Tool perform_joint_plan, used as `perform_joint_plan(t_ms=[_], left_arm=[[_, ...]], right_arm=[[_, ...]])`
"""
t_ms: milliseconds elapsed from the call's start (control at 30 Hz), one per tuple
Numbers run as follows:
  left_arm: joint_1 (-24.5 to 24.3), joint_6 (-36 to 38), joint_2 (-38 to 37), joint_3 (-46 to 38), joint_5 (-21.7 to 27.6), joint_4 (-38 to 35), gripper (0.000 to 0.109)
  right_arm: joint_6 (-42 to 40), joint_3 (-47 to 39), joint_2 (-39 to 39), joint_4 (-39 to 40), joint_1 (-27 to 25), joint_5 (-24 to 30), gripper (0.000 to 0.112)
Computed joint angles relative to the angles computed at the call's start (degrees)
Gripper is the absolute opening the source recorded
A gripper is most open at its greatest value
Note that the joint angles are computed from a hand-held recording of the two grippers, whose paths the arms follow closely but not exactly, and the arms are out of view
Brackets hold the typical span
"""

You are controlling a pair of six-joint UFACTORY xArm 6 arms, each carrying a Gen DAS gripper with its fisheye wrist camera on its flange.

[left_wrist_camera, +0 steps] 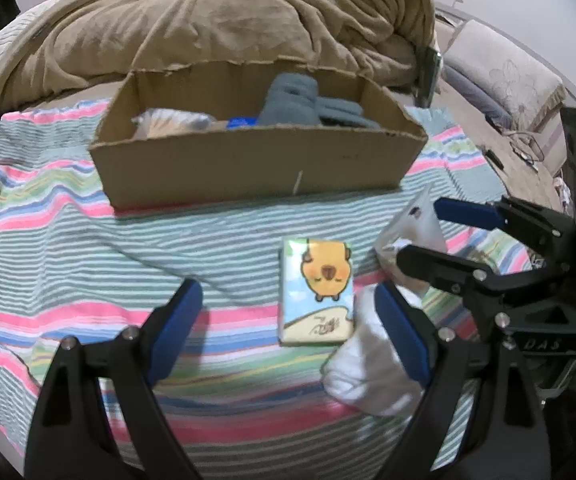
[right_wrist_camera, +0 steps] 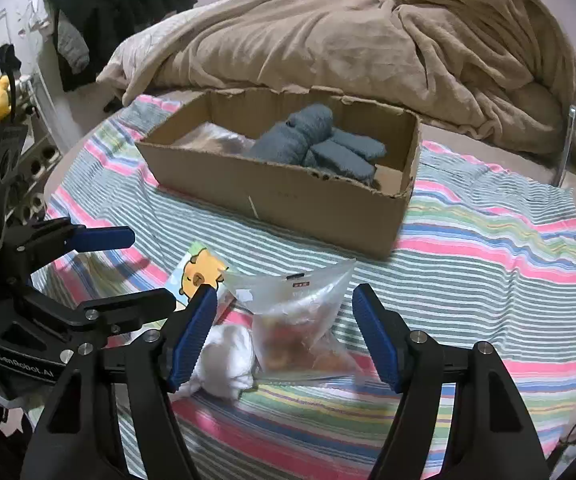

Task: Organize objects
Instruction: 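Grasp the capybara tissue pack with the left tool while the right tool grasps the snack bag, then place the capybara tissue pack in the box while the right tool drops the snack bag in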

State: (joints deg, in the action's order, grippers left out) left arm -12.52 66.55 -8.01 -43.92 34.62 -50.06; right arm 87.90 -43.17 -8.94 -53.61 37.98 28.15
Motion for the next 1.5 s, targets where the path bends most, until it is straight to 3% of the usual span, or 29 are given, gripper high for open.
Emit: perform_joint_plan(t_ms=[100, 333, 433, 800, 833, 933, 1067, 1500], left_arm=[[-0.65, -0.86, 0.53, -0.04, -0.56, 1.53, 0.089], [-1.95, -2.39, 2.24, -1.03, -0.59, 4.09, 0.089], [-2.64, -3.35, 3.07, -1.48, -0.76, 5.75, 0.089], [-4.71, -7.41, 6.71, -4.51, -0.54, 10.76, 0.088], [-4.84, -7.38, 7.08, -4.75, -0.7, 10.71, 0.086], [-5.54, -7.99, 7.91, -4.98, -2.61, 11.5, 0.059], [-5.16, -6.03, 7.52, -4.89, -2.45, 9.0, 0.049], [-0.32, 0.9, 2.58, -3.54, 3.32, 0.2, 0.047]], right_arm=[[-2.2, 0.13, 0.69, 2.26, -0.55, -0.92, 0.073], [-5.84, 0.61, 1.19, 6.08, -1.59, -3.0, 0.052], [-4.11, 1.28, 0.38, 5.18, -1.86, -3.25, 0.047], [6.37, 6.08, -5.76, -2.85, -4.14, -5.77, 0.046], [7.52, 6.79, -6.63, -3.82, -4.54, -6.22, 0.046], [10.57, 8.72, -9.06, -6.03, -5.68, -7.47, 0.046], [13.87, 10.59, -11.78, -9.01, -6.45, -8.86, 0.046], [14.07, 8.52, -15.82, -10.83, -2.89, -2.66, 0.046]])
